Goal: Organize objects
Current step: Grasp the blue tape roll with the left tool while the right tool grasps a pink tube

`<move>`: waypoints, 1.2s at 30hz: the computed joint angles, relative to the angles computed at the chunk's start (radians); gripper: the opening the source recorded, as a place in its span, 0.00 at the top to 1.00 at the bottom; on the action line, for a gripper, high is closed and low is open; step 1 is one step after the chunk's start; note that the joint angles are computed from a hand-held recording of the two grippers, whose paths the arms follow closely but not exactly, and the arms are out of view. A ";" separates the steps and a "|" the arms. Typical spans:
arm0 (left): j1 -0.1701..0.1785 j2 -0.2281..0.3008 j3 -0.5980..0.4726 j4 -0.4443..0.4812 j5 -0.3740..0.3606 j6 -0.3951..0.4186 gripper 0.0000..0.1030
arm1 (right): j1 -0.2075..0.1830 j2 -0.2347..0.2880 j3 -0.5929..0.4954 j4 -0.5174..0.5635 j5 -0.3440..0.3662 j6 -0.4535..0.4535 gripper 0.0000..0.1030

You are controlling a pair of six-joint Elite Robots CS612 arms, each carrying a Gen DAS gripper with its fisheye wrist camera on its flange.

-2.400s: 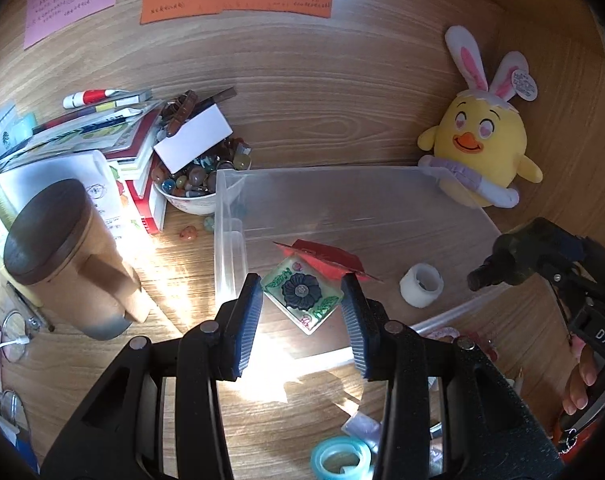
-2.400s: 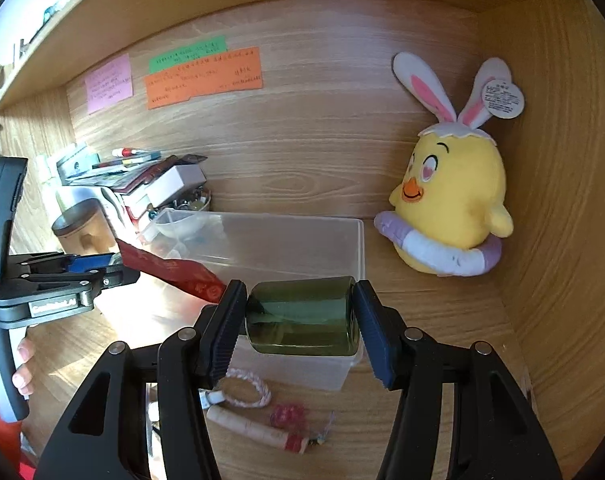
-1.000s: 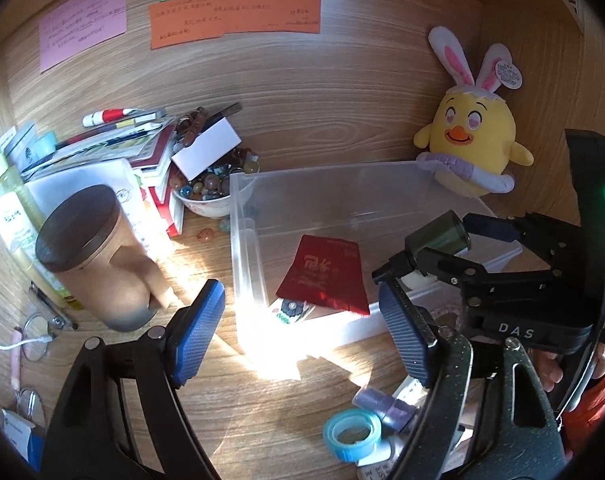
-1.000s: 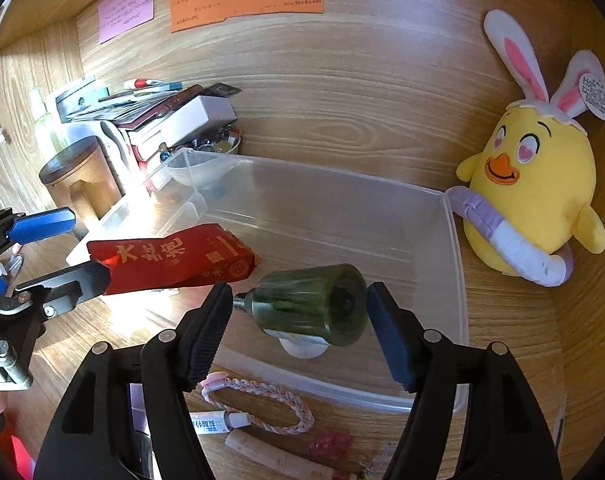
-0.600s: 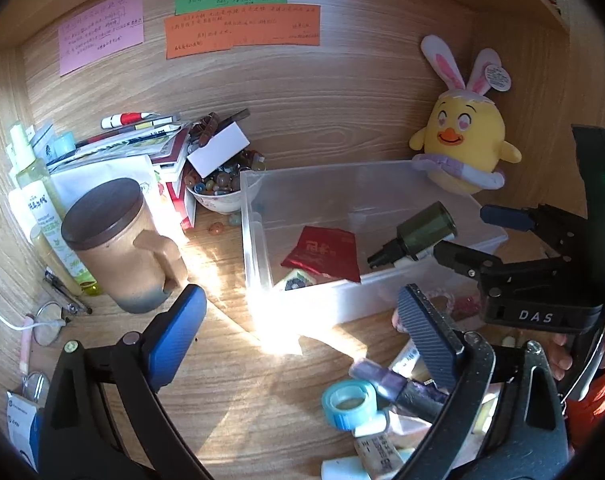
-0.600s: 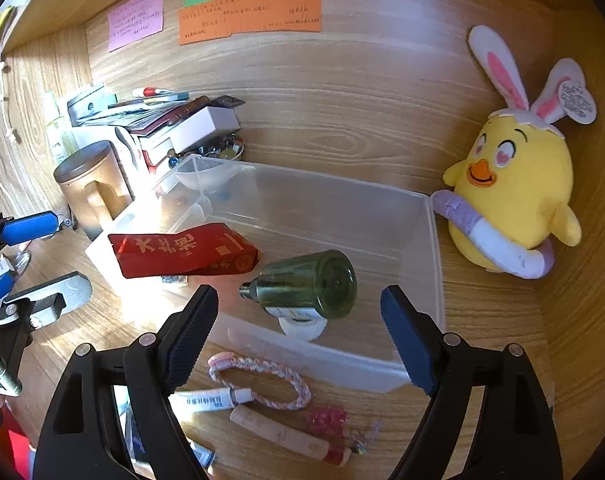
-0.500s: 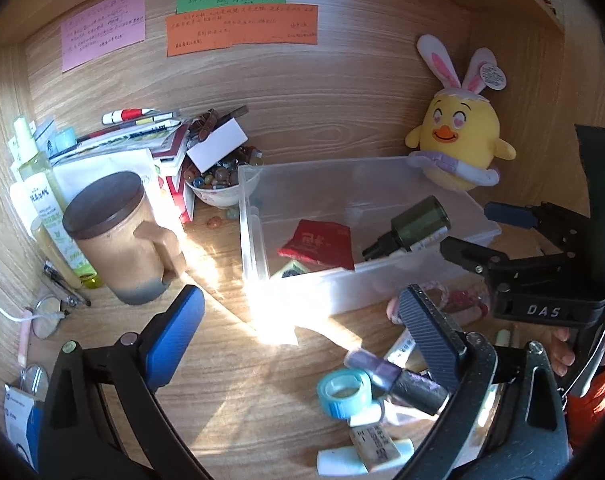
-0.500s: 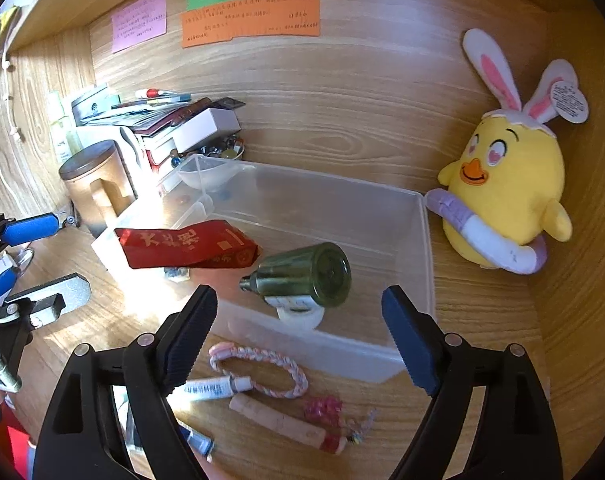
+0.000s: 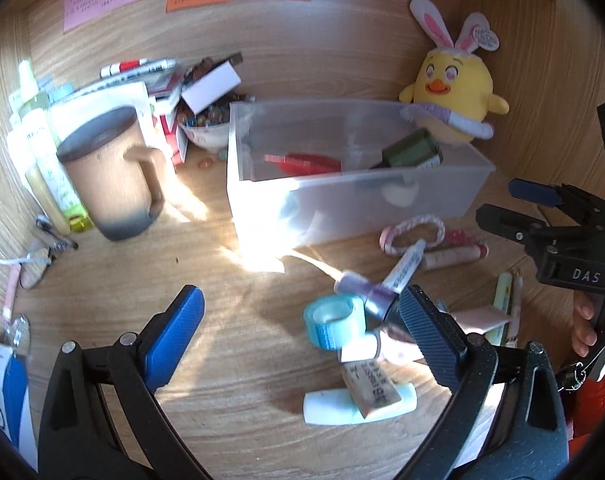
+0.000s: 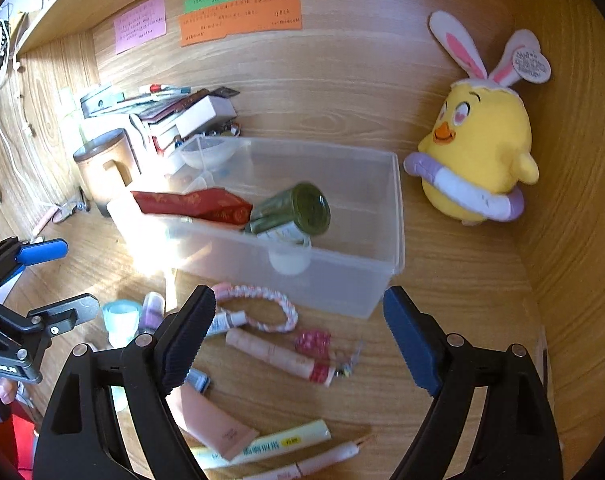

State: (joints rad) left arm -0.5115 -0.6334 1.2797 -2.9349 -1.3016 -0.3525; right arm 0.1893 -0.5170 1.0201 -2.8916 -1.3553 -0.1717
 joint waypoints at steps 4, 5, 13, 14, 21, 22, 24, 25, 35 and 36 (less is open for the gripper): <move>0.006 0.011 -0.004 0.028 -0.025 -0.025 0.03 | 0.002 -0.003 0.022 0.002 -0.023 -0.013 0.19; 0.007 0.013 -0.007 0.034 -0.029 -0.029 0.03 | 0.002 -0.002 0.024 0.010 -0.026 -0.017 0.19; 0.019 0.033 -0.030 0.054 -0.086 -0.053 0.09 | 0.004 0.016 0.002 0.102 -0.037 -0.059 0.19; 0.020 0.034 -0.032 0.052 -0.095 -0.050 0.12 | 0.004 0.017 -0.002 0.108 -0.034 -0.065 0.20; 0.031 0.046 -0.059 0.085 -0.171 -0.038 0.27 | 0.006 0.036 -0.058 0.222 -0.009 -0.145 0.37; 0.032 0.047 -0.061 0.086 -0.180 -0.037 0.29 | 0.002 0.039 -0.068 0.250 0.013 -0.178 0.39; 0.033 0.050 -0.066 0.088 -0.191 -0.038 0.35 | 0.001 0.040 -0.070 0.249 0.014 -0.182 0.43; 0.034 0.051 -0.068 0.091 -0.198 -0.038 0.40 | 0.000 0.038 -0.071 0.259 0.020 -0.185 0.46; 0.035 0.052 -0.061 0.063 -0.207 -0.034 0.63 | -0.018 0.010 -0.036 0.315 0.114 -0.224 0.70; 0.035 0.051 -0.058 0.057 -0.204 -0.035 0.63 | -0.016 0.012 -0.039 0.318 0.110 -0.229 0.70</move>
